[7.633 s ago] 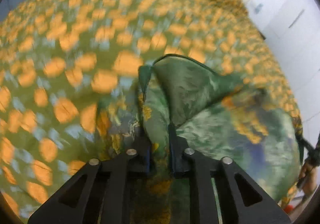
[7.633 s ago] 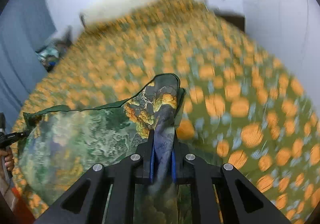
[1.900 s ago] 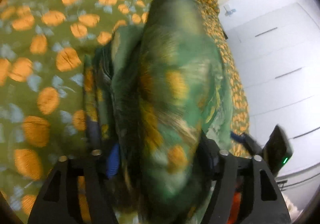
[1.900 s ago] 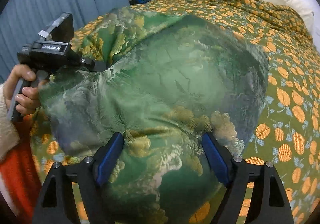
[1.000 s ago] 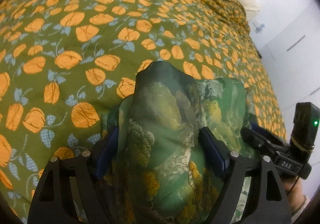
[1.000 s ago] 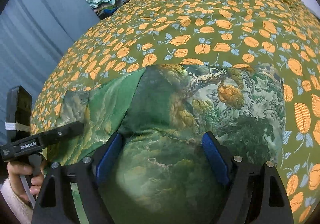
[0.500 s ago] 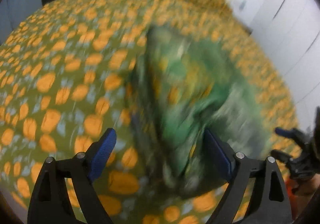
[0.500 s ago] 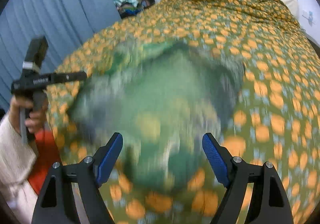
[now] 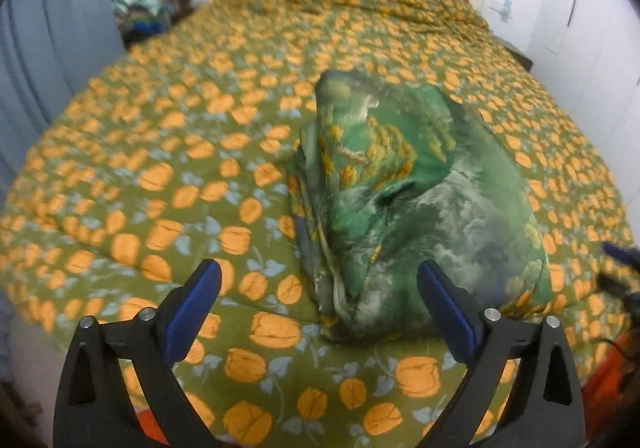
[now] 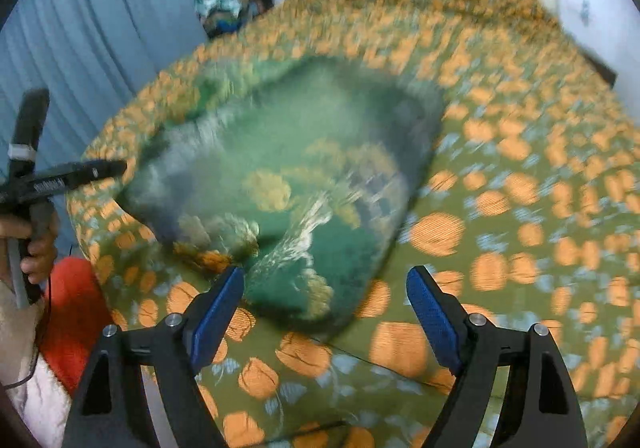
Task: Fold large clothes
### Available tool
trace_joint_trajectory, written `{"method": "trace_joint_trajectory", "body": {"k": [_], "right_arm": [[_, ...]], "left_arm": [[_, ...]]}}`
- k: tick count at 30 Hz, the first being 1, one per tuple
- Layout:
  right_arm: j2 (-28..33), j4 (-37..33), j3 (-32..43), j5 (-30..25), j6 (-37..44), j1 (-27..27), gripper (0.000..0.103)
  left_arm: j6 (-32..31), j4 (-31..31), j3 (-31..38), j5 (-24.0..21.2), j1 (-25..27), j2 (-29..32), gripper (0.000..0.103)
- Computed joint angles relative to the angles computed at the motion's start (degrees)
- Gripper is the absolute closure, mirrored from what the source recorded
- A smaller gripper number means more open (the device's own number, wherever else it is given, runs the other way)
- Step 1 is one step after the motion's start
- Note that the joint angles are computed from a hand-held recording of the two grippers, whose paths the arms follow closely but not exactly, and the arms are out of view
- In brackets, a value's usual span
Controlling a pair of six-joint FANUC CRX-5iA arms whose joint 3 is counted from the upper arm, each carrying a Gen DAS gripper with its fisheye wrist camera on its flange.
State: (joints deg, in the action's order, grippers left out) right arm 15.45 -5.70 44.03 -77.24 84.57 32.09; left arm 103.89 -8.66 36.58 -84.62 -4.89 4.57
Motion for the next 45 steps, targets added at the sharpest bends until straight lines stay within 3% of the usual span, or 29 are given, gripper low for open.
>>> {"method": "trace_joint_trajectory", "body": {"k": [4,10,22,26,32,38,45], "right_arm": [[-5.05,7.46,-5.05,4.42,-2.40,0.70,0.013],[-7.93,16.29,-8.68,5.16,-4.85,1.61,0.009],[-12.64,15.37,-15.75,4.33,-11.64,1.86,0.008],[-13.39,16.22,-16.86,5.15,-15.13,2.11,0.007],[-14.09,20.18,-18.56,6.51,-17.33,3.29,0.007],[-16.03,26.82,-22.85,10.65,-18.27,4.88,0.007],[-17.10,34.10,-26.00,12.91,-19.98,5.98,0.007]], "left_arm": [[1.98,-6.59,3.11,-2.51,-4.55,1.04,0.004],[3.09,-13.04,6.35,-4.51,-9.28,1.67,0.004],[5.76,-23.53,7.74,-5.92,-16.80,0.67,0.001],[6.91,-27.61,10.10,-8.73,-18.87,1.94,0.000],[8.64,-23.82,8.39,-6.68,-17.24,0.71,0.000],[8.24,-25.42,10.14,-9.81,-18.36,2.45,0.000],[7.20,-18.19,4.31,-5.63,-15.18,-0.31,0.001]]}}
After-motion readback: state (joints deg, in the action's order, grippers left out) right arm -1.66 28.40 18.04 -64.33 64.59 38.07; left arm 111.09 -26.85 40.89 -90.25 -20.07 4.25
